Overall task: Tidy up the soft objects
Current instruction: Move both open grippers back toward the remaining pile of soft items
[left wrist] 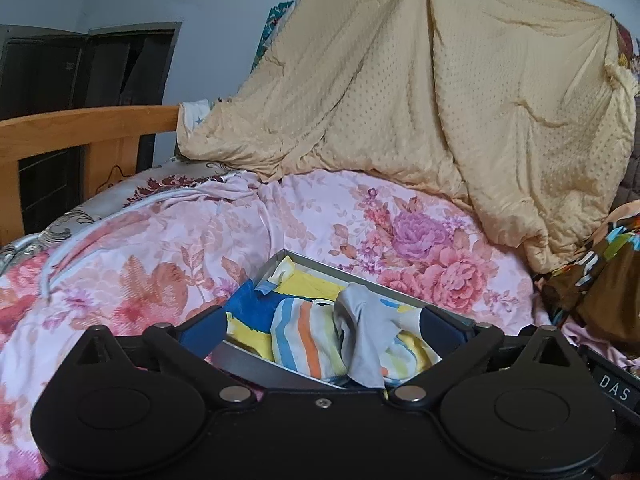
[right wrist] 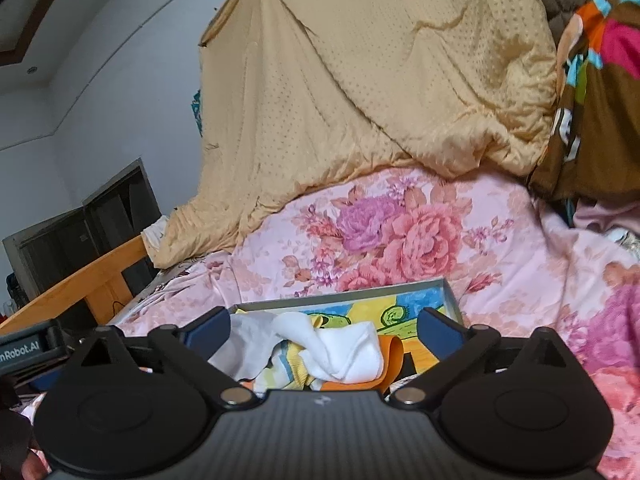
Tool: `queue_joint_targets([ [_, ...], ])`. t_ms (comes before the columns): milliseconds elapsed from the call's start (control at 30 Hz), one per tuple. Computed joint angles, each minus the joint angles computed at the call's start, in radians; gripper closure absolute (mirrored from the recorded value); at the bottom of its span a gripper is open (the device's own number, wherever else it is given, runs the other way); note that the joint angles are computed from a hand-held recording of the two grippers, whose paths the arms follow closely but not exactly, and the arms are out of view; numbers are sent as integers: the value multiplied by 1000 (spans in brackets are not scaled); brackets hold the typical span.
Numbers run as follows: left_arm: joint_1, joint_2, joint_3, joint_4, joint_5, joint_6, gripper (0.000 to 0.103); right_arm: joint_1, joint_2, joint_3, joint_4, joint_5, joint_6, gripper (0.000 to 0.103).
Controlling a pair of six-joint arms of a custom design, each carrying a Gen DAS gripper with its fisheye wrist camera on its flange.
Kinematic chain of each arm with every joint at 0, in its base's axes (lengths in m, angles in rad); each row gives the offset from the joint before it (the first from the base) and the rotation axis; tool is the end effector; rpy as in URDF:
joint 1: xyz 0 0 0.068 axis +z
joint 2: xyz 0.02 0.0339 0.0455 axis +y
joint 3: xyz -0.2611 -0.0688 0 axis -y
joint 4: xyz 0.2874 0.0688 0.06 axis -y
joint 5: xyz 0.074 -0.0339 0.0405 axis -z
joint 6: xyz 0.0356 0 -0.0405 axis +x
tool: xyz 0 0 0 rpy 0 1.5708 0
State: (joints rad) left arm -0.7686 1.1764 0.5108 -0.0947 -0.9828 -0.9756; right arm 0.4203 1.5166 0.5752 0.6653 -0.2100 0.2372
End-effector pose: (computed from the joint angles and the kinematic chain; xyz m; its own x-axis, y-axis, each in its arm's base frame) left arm 0.2008 -0.1530 0.1597 -0.2381 -0.4086 -0.8811 -0.4370 0.8552 -0.2785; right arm 0.2966 0.1407 0.1475 -0.3787 0.0825 -0.9218 -0.5074 0.8145 0.2813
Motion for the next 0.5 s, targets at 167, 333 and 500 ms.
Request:
queue_joint_targets([
  [167,-108,-74,5,-183,-71,-106,1,31,-133,-89,-13,31,-33,0],
  [333,-228,-137,17,-425,-140,-271,1,88,-263,-169,-32,82,-61,0],
  [500,-349,-152,42,-705,-199,-534,1,151,-388,-252,-65,140,-72,0],
])
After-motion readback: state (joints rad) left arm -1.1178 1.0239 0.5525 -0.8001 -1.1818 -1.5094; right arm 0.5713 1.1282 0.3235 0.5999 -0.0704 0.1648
